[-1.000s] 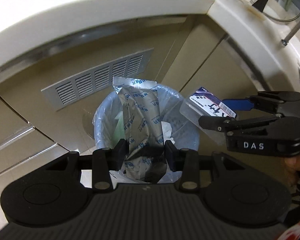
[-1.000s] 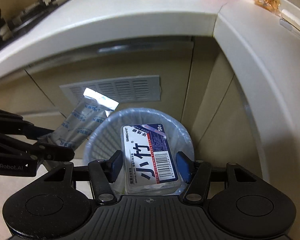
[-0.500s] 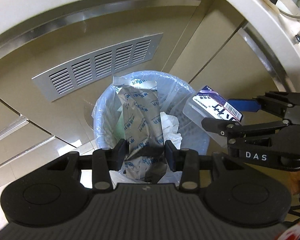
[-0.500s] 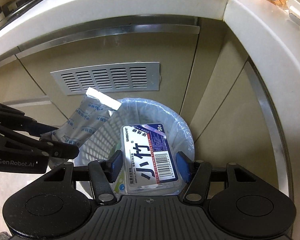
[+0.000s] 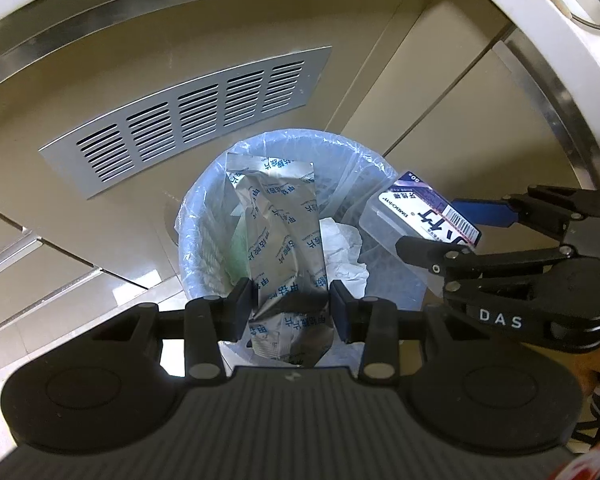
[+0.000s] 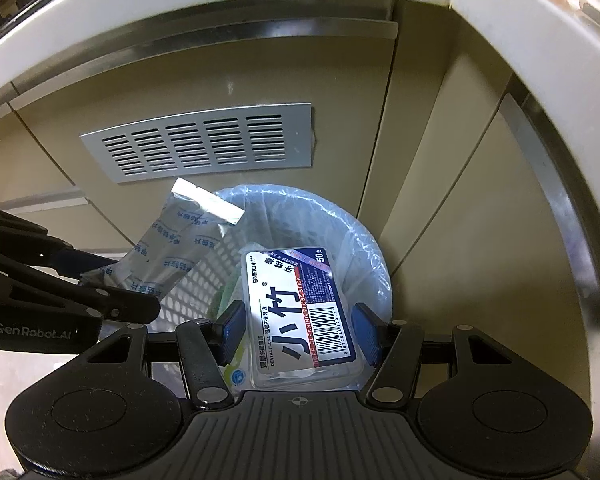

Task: Collect trash
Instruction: 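Open both grippers to drop the foil packet and clear box into the wastebasket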

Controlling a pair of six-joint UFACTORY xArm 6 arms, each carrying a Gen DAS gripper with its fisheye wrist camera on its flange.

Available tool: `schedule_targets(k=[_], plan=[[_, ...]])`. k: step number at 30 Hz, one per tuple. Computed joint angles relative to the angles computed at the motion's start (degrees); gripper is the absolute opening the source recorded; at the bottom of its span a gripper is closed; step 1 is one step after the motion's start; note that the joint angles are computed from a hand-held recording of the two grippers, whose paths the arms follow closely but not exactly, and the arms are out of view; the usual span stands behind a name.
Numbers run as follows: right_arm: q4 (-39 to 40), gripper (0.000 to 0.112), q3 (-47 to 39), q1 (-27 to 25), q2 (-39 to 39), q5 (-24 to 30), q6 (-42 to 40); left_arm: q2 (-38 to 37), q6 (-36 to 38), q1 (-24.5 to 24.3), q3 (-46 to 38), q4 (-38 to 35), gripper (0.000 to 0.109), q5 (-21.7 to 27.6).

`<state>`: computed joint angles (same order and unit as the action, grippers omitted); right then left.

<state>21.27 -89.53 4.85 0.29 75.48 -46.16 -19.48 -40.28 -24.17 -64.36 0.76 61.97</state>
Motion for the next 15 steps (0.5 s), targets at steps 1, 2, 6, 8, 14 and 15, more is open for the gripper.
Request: schedule_targets(k=[1,2,6,8,14,15], plan=[[-0.2,0.058,0.0,0.1,0.2,0.0,0.1,0.2,0.1,0.1,0.0,-0.1,0.037,-0.1],[-0.2,0.058,0.0,0.2,0.3,-0.2,0.1,0.4,0.2,0.1,0.2,-0.1,0.037,-0.4],[-0.4,0.058,0.1,0.4,0.7,-0.9,0.6,0.9,0.2,0.3,-0.1,0.1,0.037,-0.3],[-0.5,0.058,0.1,0.4,0.9,-1.2,0.8,1.2,0.2,0.4,-0.3,0.2,0.037,-0.4],[-1.0,0.058,-0.5,0.5,2.0,-1.4,1.1,2.0,0.7,0.9,-0.5,-0.1,0.038,-0.7],[-1.1,0.058,-0.6,0.5,2.1,-1.4,1.2,2.1,0.7,1.0,-0.5,-0.3,0.041,-1.0]])
